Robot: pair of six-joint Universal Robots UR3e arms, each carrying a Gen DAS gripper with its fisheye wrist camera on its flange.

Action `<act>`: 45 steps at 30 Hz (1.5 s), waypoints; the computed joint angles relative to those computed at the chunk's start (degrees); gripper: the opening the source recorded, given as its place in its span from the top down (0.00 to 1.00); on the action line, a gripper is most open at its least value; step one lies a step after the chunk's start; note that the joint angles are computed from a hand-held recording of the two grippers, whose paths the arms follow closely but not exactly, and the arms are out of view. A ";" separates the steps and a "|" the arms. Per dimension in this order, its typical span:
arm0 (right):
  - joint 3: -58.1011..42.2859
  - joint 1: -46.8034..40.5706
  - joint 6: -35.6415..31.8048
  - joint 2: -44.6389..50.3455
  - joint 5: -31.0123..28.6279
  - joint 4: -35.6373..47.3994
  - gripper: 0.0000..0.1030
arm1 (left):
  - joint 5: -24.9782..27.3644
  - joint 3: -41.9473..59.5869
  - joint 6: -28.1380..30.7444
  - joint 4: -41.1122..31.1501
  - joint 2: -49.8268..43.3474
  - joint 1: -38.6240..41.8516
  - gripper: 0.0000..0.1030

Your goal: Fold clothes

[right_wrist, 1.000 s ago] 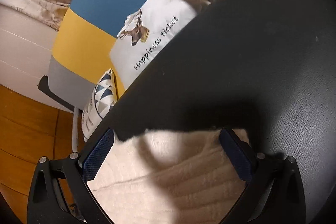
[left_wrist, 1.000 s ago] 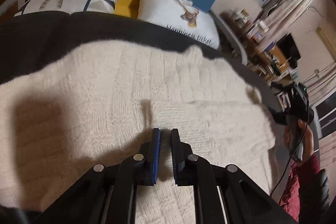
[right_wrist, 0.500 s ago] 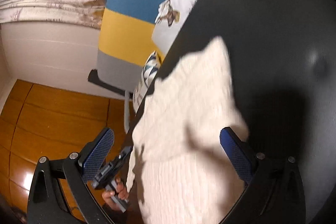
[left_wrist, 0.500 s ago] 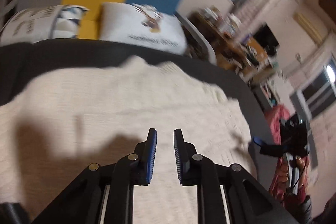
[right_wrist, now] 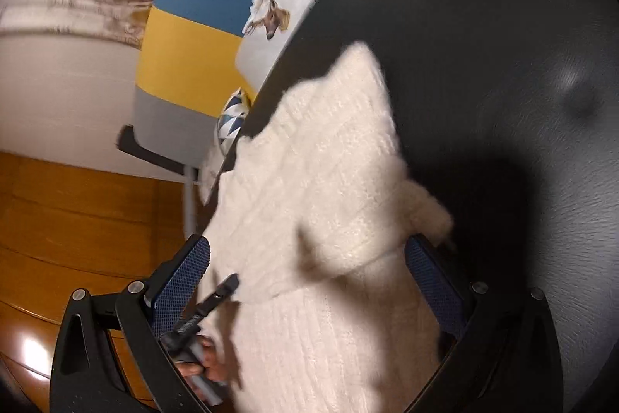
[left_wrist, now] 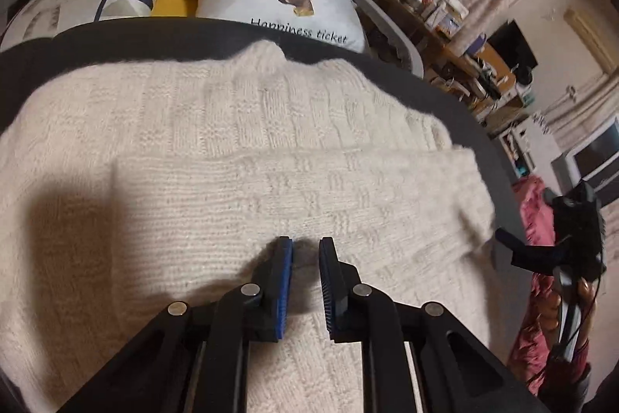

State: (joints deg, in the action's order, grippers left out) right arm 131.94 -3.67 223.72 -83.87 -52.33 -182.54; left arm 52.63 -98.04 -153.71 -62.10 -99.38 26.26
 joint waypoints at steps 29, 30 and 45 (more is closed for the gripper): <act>-35.56 36.04 12.16 26.87 -18.46 -4.85 0.00 | -9.44 17.36 21.49 -44.09 -8.29 73.69 0.81; -36.73 36.86 12.30 27.56 -18.78 -4.15 0.00 | -9.43 18.42 20.15 -43.09 -9.67 74.91 0.81; -52.06 45.48 13.30 32.24 -23.36 8.56 0.00 | -11.30 43.67 0.73 -43.54 -33.60 74.38 0.74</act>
